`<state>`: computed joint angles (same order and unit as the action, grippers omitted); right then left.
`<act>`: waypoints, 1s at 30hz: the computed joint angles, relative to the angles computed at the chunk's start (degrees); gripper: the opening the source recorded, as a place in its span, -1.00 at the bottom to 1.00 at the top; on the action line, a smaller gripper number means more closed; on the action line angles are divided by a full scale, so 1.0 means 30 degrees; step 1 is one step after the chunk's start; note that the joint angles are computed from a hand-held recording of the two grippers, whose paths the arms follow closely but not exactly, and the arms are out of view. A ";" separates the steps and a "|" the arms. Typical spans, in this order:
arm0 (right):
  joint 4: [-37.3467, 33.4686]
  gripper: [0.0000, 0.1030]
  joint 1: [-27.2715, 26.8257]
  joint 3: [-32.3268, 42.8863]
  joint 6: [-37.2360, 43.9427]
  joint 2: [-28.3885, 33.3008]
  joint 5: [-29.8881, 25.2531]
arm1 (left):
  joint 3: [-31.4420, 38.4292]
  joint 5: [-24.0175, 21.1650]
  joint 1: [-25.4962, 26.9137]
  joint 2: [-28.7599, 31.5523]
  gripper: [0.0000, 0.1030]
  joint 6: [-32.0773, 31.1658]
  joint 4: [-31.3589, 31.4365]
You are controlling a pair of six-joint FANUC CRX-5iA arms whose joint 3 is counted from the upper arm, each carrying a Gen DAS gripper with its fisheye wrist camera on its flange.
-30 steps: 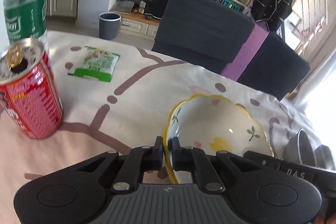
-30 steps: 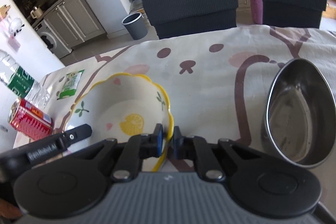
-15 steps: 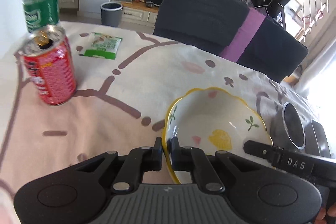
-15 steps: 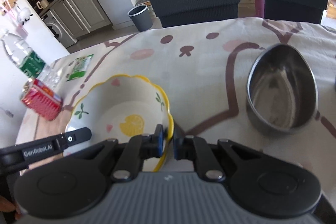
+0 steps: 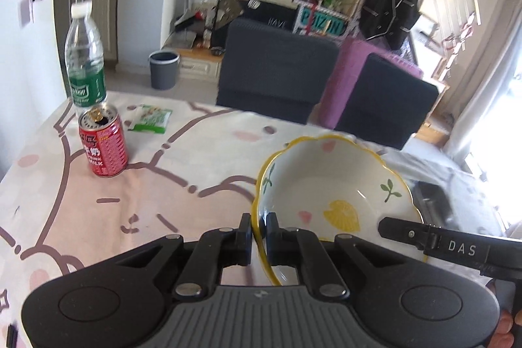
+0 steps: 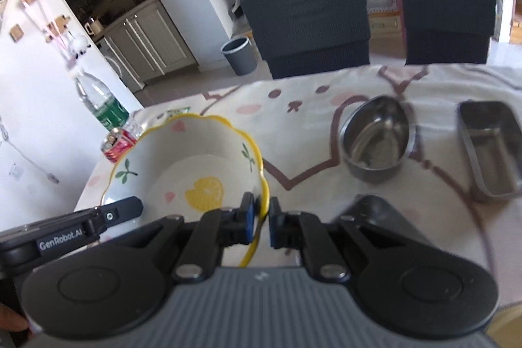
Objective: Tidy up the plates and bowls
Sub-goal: 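Lift the lemon-print bowl with both grippers and carry it toward the cream bowl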
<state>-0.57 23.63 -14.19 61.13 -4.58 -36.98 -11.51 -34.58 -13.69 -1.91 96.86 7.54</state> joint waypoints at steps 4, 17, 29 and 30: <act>0.0886 -0.79 0.0000 -0.1275 -0.0358 -0.2250 -0.0500 | -0.0345 0.0008 -0.0947 -0.1064 -0.84 0.0652 -0.0170; 0.1952 -0.78 -0.1027 -0.4645 -0.0328 -0.8023 -0.2434 | -0.1457 0.1303 -0.4424 -0.2396 -0.83 0.2657 -0.0917; 0.0855 -0.79 -0.4012 -0.6401 0.0137 -1.0842 -0.3626 | -0.1582 0.2545 -0.6545 -0.0531 -0.83 0.0584 0.1392; 0.0748 -0.79 -0.4340 -0.6458 0.0279 -1.0961 -0.3804 | -0.1668 0.2632 -0.6615 -0.0290 -0.83 0.0182 0.2004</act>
<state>1.67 10.61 -33.57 61.96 -37.46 -48.39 -16.51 -26.68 -33.54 -2.78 97.41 13.55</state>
